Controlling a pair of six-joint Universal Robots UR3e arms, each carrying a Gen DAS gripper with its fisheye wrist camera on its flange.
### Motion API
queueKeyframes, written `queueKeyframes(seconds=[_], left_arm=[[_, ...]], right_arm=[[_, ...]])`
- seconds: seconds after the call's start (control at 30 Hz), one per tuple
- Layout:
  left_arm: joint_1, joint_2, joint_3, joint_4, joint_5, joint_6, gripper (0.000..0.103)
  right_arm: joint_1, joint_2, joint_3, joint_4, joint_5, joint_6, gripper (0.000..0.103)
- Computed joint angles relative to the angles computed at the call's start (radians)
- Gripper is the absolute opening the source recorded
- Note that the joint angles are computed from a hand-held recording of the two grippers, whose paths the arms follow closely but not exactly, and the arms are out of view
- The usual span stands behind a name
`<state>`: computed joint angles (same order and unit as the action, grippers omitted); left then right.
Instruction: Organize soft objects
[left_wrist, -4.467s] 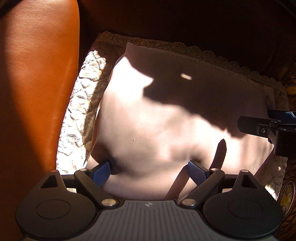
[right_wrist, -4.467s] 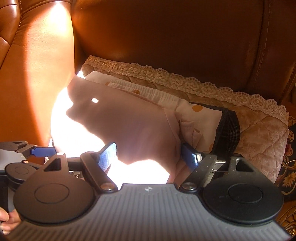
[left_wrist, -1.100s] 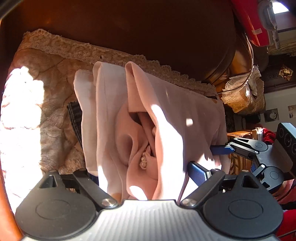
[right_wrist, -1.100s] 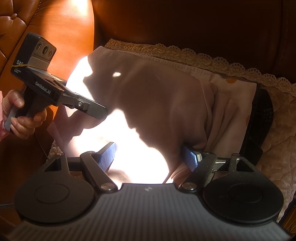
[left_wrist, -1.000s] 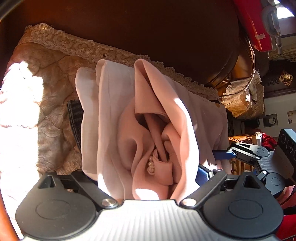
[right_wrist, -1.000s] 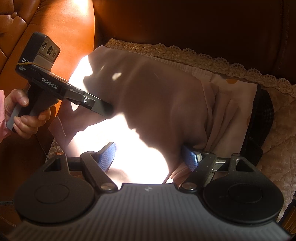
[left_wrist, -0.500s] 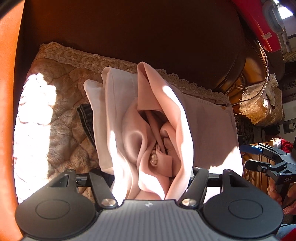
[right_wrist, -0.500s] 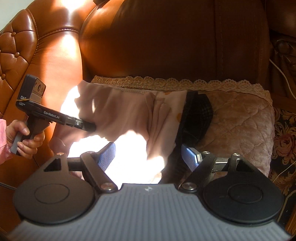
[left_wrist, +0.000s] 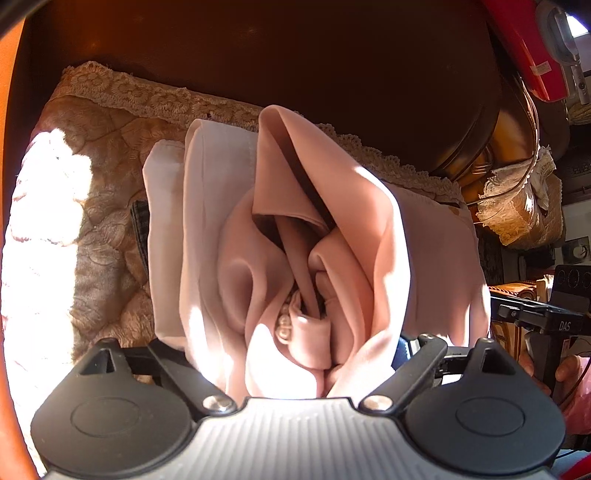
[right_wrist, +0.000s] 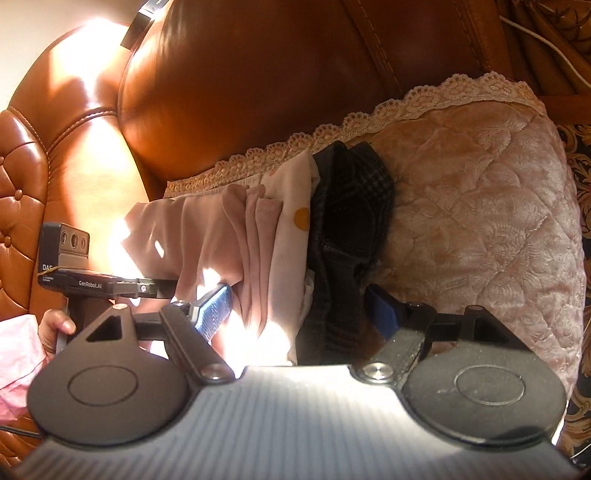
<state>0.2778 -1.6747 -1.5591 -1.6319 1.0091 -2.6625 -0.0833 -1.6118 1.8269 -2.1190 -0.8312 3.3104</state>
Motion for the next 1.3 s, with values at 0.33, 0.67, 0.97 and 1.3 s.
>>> queueKeyframes(seconds=[0.33,0.67,0.97,1.3], left_arm=[[0.019,0.022,-0.055,0.038,-0.04,-0.033,0.088],[-0.013,0.015,-0.049,0.071,-0.022,-0.072,0.088],[-0.112,0.091,-0.061,0.172,0.095,-0.252,0.075],[-0.424,0.042,0.161,0.167,0.435,-0.619,0.044]], right_arm=[[-0.217,-0.025,0.193,0.122,0.363,-0.089,0.088],[-0.032,0.082,0.059,-0.058,0.241,0.0,0.103],[-0.029,0.05,-0.045,0.149,0.095,-0.054,0.038],[0.117,0.069,-0.306,0.279,-0.12,-0.056,0.028]])
